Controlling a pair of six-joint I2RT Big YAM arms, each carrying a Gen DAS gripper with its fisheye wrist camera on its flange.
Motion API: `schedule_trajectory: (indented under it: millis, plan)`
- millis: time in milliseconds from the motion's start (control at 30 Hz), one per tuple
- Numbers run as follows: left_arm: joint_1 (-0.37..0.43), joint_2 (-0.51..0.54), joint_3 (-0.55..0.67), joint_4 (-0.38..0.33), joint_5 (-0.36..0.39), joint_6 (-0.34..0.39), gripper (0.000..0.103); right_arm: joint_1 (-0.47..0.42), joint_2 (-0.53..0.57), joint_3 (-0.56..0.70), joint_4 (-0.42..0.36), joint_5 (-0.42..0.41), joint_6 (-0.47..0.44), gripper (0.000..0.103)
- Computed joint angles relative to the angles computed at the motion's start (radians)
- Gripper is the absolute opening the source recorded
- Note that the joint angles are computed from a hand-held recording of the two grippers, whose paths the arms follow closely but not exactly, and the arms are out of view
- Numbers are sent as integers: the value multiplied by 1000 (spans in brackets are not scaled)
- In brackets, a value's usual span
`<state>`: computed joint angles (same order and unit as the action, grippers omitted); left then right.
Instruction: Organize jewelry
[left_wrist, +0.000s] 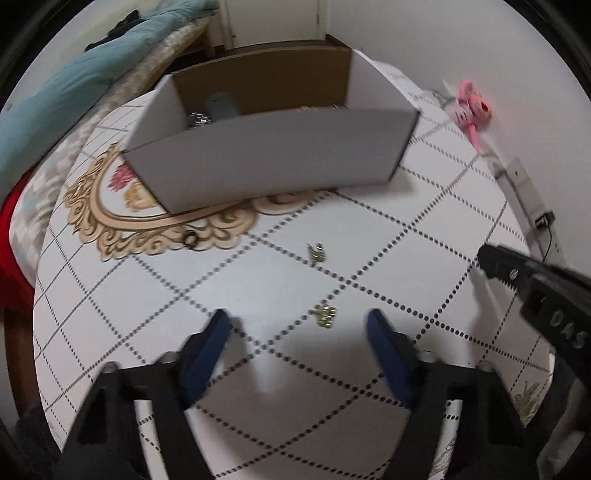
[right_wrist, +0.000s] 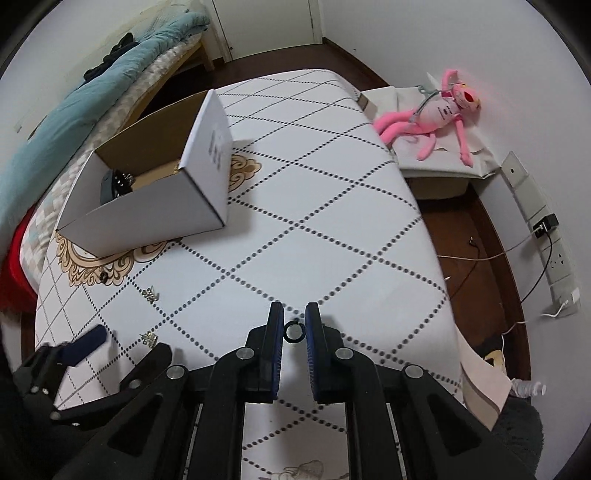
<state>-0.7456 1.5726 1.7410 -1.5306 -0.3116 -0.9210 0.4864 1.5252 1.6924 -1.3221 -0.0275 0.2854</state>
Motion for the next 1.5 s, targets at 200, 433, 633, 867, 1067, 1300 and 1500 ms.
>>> schedule_trajectory:
  millis: [200, 433, 633, 867, 1067, 1300, 1500]
  plan:
    - [-10, 16, 26, 28, -8, 51, 11, -9, 0, 2, 6, -6, 6, 12]
    - [12, -4, -2, 66, 9, 70, 10, -2, -2, 14, 7, -12, 12, 12]
    - [22, -32, -5, 92, 40, 63, 4, -1, -3, 54, 8, -34, 13, 12]
    - [62, -129, -36, 124, 72, 15, 4, 2, 3, 124, 4, -80, 32, 12]
    - [114, -175, 9, 126, 54, 11, 4, 3, 42, 218, -4, -131, 48, 12]
    - [214, -125, 126, 118, 91, 100, 4, 10, 196, 456, -70, -197, 40, 12]
    - [335, -10, 244, 94, 201, 175, 4, 16, 527, 954, -335, -239, -9, 12]
